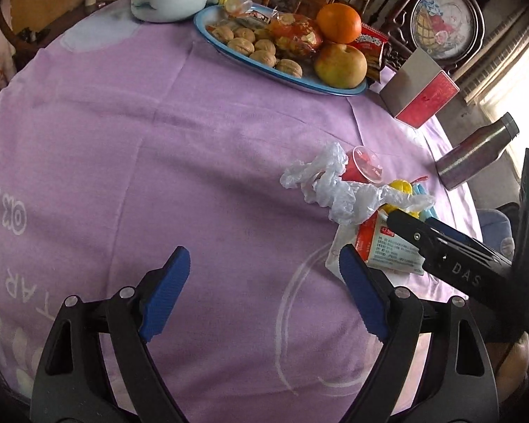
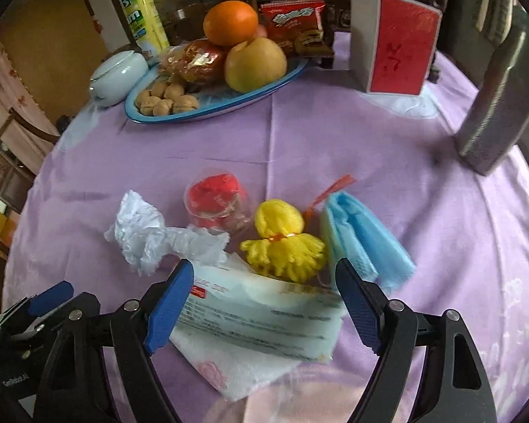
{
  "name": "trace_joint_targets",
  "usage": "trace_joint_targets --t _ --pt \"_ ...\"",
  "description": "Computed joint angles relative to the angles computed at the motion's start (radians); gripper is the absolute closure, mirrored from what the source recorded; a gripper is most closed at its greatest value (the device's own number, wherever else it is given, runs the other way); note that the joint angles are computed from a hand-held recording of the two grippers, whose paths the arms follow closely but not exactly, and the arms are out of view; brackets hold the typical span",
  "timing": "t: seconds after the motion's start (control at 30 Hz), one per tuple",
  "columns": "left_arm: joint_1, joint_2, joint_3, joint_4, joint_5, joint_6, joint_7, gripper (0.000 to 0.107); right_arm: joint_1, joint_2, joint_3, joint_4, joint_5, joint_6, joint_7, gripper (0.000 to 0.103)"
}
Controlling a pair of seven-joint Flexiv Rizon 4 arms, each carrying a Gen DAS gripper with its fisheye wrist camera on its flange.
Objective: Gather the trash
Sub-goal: 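Move both open tools over the remaining trash on the table, then grasp the white Betaloc medicine box with the right tool and lift it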
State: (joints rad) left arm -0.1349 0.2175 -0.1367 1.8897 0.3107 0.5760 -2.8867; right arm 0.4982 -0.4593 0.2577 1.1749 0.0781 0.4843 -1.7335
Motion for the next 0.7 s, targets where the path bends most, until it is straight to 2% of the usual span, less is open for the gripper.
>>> trace_joint_targets --t 0.1,0.27,0.33,0.43,0.5,0.6,0.7 --pt "0.001 0.001 -0.001 0.0 0.001 -0.003 -0.001 0.023 -0.018 -0.022 0.014 -0.054 0.047 -0.093 -0.006 0.022" --pt "0.0 0.007 0.008 0.017 -0.02 0.021 -0.001 0.023 -0.08 -0.011 0.03 -0.126 0.165 -0.355 0.002 0.021" --pt "0.003 0.008 0.008 0.021 -0.025 0.028 -0.005 0.023 -0.097 0.006 0.036 -0.129 0.201 -0.44 -0.033 0.021" --pt "0.004 0.001 0.004 0.018 -0.029 0.025 0.0 0.023 -0.068 0.071 0.016 -0.034 0.151 -0.334 -0.083 0.021" --pt "0.002 -0.005 0.003 0.016 -0.031 0.023 0.006 0.023 -0.037 0.109 0.005 0.048 0.089 -0.187 -0.103 0.021" --pt "-0.001 -0.006 0.005 0.014 -0.031 0.02 0.012 0.023 -0.001 0.11 0.0 0.085 0.014 -0.134 -0.103 0.021" --pt "-0.001 0.003 0.013 0.029 -0.039 0.039 0.008 0.023 0.033 0.114 -0.007 0.138 -0.071 -0.077 -0.088 0.027"
